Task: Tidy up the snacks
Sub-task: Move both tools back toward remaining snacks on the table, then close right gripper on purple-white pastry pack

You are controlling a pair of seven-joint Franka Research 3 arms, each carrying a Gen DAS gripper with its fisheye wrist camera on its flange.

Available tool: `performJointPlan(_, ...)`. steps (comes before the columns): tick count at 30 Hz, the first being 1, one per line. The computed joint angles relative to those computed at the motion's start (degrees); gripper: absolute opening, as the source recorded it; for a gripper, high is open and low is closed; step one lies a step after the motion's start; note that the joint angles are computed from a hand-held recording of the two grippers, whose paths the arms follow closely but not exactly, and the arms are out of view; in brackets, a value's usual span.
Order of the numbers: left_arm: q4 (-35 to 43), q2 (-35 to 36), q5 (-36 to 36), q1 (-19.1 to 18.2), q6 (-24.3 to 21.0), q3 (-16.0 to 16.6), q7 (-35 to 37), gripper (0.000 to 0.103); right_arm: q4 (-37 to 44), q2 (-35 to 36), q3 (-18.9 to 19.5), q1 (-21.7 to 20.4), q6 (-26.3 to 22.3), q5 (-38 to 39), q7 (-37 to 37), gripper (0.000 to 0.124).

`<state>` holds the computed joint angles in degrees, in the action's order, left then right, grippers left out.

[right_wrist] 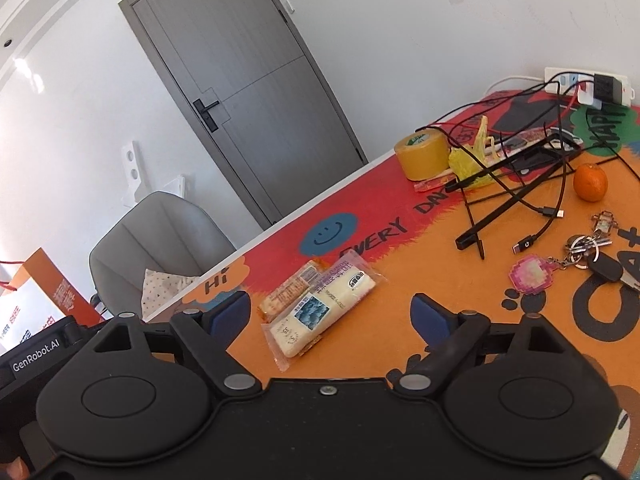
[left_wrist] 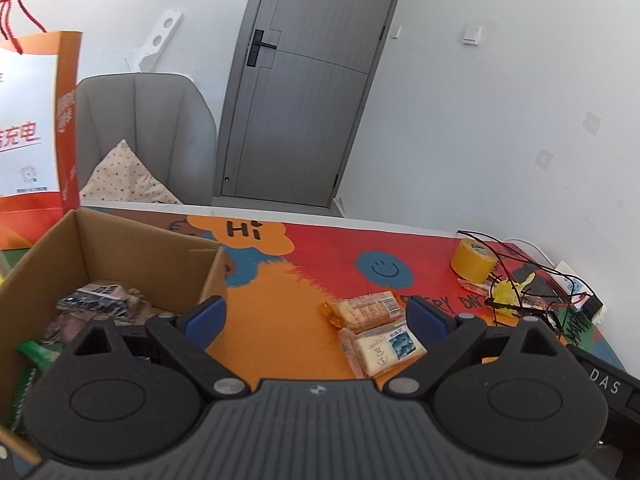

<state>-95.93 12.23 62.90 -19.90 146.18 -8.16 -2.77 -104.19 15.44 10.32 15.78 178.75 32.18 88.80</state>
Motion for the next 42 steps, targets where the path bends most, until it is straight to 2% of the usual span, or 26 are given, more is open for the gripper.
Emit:
performJointPlan(9,7.3,6.9,-3.0,-0.3,1.3,2.1,5.2,0.094,9.7,7.5,-3.2,2.1,-6.6,-3.7,6.4,0.071)
performJointPlan(20,15.5,13.7,-7.0,-2.2,-1.1,5.2,11.2,0.089,24.0,17.7,-6.1,5.1,-14.7,-11.5,13.7,0.07)
performJointPlan(26,17.0,15.2,-8.8,-2.6,-0.7,6.3,12.9,0.089,32.1,23.4,-9.8,8.1,-19.5,-17.9,19.2,0.07)
performJointPlan(28,17.0,15.2,-8.8,-2.6,0.1,6.6,13.1,0.089,34.1,24.8,-9.7,7.9,-20.8,-18.9,20.2,0.07)
performJointPlan(35,20.0,17.0,-8.8,-2.8,0.0,7.4,14.4,0.089,40.0,28.6,-11.5,9.3,-23.2,-24.3,22.4,0.071)
performJointPlan(37,21.4,18.1,-9.3,-3.1,-0.6,7.6,15.0,0.089,40.3,28.8,-11.6,9.4,-23.6,-25.5,21.7,0.066)
performJointPlan(39,23.1,19.4,-10.7,-3.0,-0.9,7.3,16.7,0.089,39.5,28.2,-12.7,10.1,-23.8,-27.1,22.3,0.054)
performJointPlan(42,26.3,21.8,-12.6,-3.5,-1.6,7.3,19.6,0.089,36.3,26.3,-10.3,7.8,-22.3,-25.3,20.4,0.043)
